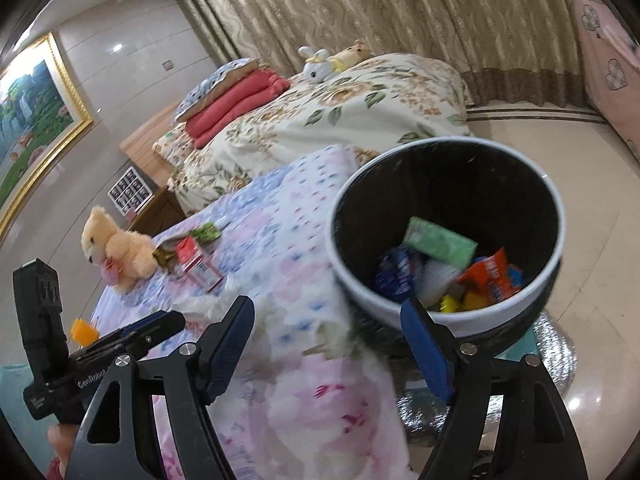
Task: Collect trash
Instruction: 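Move both open tools back toward the bed, then grasp the red milk carton with the left tool while the right tool grasps the white plastic bag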
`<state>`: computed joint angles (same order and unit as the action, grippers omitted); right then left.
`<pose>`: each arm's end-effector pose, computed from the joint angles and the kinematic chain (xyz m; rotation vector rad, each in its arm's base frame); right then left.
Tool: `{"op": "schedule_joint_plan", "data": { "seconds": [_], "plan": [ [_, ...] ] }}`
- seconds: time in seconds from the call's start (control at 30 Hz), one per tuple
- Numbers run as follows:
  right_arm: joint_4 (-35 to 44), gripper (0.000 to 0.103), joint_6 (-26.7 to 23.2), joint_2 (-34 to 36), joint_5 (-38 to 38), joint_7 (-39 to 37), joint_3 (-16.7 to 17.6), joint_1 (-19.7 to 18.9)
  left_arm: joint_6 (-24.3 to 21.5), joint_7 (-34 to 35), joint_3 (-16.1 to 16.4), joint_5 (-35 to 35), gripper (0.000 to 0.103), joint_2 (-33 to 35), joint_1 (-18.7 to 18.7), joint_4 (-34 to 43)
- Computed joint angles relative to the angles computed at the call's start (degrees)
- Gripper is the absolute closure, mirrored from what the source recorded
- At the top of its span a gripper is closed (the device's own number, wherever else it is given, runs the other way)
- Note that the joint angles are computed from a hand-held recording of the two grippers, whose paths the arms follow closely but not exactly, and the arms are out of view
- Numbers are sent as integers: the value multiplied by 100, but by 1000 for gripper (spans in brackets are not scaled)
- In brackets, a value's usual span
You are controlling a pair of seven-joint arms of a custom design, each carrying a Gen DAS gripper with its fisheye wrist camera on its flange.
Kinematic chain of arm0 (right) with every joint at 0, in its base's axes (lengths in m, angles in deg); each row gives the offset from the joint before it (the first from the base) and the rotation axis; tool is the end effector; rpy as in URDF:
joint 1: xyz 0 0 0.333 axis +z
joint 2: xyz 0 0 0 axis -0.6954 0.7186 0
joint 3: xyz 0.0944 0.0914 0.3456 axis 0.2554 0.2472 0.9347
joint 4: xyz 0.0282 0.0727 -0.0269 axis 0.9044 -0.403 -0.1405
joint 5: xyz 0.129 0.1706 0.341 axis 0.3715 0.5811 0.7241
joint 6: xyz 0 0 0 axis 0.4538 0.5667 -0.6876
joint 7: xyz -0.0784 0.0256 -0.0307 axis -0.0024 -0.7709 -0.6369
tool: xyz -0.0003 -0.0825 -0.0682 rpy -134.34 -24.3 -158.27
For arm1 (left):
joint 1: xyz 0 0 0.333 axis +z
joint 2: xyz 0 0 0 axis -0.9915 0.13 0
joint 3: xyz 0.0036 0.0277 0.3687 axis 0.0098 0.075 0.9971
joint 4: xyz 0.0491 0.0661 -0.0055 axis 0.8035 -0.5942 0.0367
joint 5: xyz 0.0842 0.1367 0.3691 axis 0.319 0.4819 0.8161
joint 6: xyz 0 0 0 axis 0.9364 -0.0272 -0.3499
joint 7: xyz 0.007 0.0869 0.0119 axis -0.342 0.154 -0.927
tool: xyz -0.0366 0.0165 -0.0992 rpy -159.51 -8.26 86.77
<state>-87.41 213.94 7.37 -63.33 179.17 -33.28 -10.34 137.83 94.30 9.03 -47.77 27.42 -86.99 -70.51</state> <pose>0.6446 0.2823 0.3784 -1.4037 1.7990 -0.3545 0.6964 -0.2560 0.3876 -1.6675 2.1267 -1.0480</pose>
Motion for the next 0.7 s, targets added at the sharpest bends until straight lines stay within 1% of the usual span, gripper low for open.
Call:
{"op": "schedule_joint_plan", "data": {
  "seconds": [0.13,0.33,0.5,0.7],
  "plan": [
    [126,25,-27,84,-94,-31,362,-208,94,-44,28,-50,49,-103,115,-216],
    [394,25,-141,250,-270,-91,738,-430,130,-191,146,-58,49,-148,198,-369],
    [685,24,-302,434,-409,-124,992,-596,110,-338,310,12,49,-97,143,-292],
    [1070,24,-365,708,-556,-262,1605,-1072,-59,-486,506,155,49,92,14,39]
  ]
}}
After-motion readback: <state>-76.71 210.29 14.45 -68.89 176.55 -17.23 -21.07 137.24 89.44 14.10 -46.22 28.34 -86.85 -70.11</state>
